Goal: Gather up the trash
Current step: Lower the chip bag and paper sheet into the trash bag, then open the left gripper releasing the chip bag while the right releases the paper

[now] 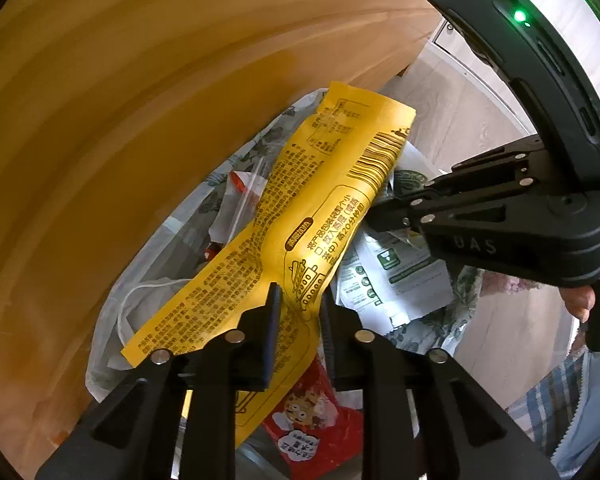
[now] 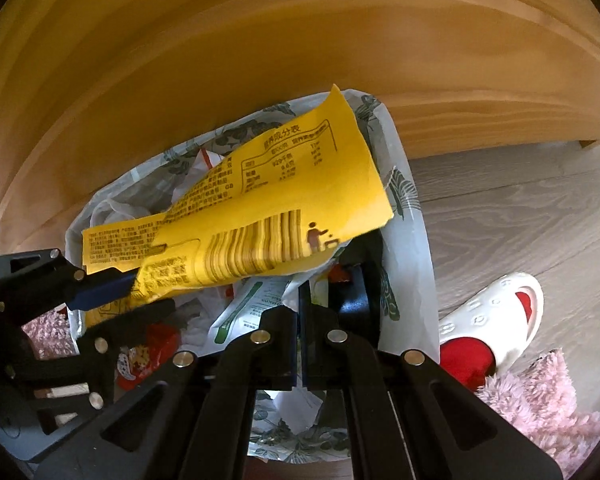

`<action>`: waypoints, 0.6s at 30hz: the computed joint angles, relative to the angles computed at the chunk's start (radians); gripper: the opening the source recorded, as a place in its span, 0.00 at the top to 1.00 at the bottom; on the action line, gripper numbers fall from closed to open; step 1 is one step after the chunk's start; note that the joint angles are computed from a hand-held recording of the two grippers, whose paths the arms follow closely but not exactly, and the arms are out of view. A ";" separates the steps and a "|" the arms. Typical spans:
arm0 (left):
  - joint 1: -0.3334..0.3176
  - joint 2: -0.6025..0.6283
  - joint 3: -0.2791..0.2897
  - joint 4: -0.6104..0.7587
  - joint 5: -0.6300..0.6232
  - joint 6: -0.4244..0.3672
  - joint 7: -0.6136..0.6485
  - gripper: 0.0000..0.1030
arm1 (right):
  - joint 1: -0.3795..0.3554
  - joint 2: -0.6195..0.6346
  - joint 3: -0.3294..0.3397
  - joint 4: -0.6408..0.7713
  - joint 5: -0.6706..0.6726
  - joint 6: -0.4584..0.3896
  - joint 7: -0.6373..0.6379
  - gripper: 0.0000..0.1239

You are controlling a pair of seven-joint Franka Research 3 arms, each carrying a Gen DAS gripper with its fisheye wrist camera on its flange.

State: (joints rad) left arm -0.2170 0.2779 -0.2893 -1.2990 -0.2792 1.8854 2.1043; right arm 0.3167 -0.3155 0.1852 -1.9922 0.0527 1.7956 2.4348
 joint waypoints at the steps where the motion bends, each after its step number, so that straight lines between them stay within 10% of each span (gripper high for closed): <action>1: -0.001 0.011 0.001 0.017 0.002 -0.007 -0.004 0.78 | 0.001 0.010 0.003 0.013 -0.001 0.000 0.004 0.97; 11: -0.001 0.065 -0.007 0.133 0.007 -0.077 -0.013 0.52 | -0.009 0.029 -0.020 0.085 0.019 -0.022 0.030 0.97; 15: 0.004 0.062 -0.002 0.138 0.018 -0.085 -0.019 0.46 | -0.035 0.013 -0.038 0.120 0.031 -0.065 0.013 0.68; 18: -0.004 0.073 -0.003 0.172 0.022 -0.109 -0.047 0.35 | -0.038 0.035 -0.029 0.143 0.030 -0.064 0.032 0.67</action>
State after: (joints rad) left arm -0.2206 0.3514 -0.2921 -1.1273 -0.2567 1.7767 2.0573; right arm 0.2791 -0.2806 0.1562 -1.8493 0.0824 1.7317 2.4669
